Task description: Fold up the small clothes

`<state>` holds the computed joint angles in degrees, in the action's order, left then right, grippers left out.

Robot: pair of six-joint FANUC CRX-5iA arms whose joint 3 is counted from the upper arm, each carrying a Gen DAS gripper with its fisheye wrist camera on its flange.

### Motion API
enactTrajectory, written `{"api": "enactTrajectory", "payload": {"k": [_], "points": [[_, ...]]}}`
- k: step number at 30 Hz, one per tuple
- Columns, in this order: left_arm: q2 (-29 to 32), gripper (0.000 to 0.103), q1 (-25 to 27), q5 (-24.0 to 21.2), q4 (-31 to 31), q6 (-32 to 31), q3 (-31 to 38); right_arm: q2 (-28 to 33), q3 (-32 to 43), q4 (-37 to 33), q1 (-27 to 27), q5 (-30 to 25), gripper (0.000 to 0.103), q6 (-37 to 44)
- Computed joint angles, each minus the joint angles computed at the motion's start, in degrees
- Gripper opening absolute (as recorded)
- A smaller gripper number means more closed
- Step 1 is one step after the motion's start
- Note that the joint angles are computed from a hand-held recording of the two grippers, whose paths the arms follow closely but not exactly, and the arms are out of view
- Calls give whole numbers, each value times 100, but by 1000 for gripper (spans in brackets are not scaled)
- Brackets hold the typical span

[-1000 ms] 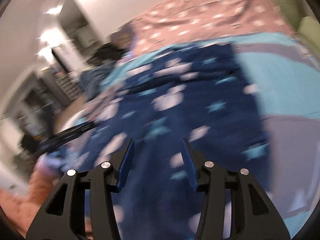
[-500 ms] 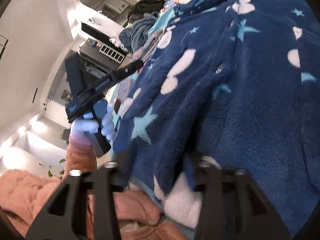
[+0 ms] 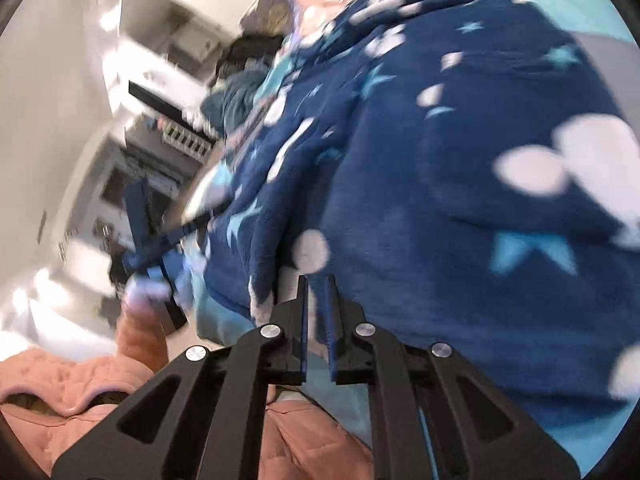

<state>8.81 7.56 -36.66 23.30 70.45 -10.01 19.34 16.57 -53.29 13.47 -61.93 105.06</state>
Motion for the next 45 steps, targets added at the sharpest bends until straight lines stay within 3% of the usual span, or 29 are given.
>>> {"api": "enactTrajectory", "payload": {"k": [2, 5, 7, 9, 13, 17, 20, 23, 25, 26, 27, 28, 29, 31, 35, 39, 45], "points": [[-87, 84, 48, 56, 336, -195, -224, -364, -355, 42, -99, 446, 13, 37], [-167, 83, 78, 0, 498, -320, -356, -891, -892, 830, 18, 1322, 32, -491], [-216, 83, 88, -64, 562, -379, -417, -1125, -1235, 1404, 107, 1822, 35, -1040], [-283, 82, 125, -146, 708, -526, -511, -1227, -1453, 1609, 68, 1962, 36, -1408], [-431, 82, 224, -276, 1194, -865, -794, -1020, -1482, 1175, -266, 1581, 36, -1678], [-526, 81, 230, -336, 1663, -1044, -1041, -629, -1260, -308, -854, 697, 52, -913], [-499, 81, 175, -457, 2433, -1600, -1247, -374, -1117, -1210, -1232, 225, 55, -409], [-401, 81, 93, -413, 2698, -1681, -1240, -112, -911, -1743, -1336, 83, 55, -163], [-388, 80, 69, -348, 2830, -1714, -1260, -69, -819, -1742, -1281, 151, 54, -193], [-414, 67, 54, -227, 3036, -1764, -1349, -67, -782, -1672, -1227, 231, 50, -234], [-429, 36, 40, -124, 3302, -1883, -1453, -91, -758, -1498, -1129, 349, 35, -310], [-400, 23, 51, -177, 3867, -2098, -1596, -78, -734, -1406, -1082, 394, 25, -356], [-394, 20, 35, -184, 4312, -2257, -1720, -70, -721, -1402, -1077, 411, 14, -373], [-485, 17, -59, 33, 4752, -2442, -1885, -147, -800, -1620, -1175, 434, 12, -226], [-695, 16, -189, 370, 4176, -2389, -1694, -327, -858, -1897, -1290, 453, 10, 267], [-933, 15, -341, 608, 4296, -2762, -1631, -416, -777, -2082, -1259, 482, 10, 737], [-1166, 13, -325, 449, 4853, -3065, -1620, -713, -920, -2696, -1530, 389, 9, 1465]]}}
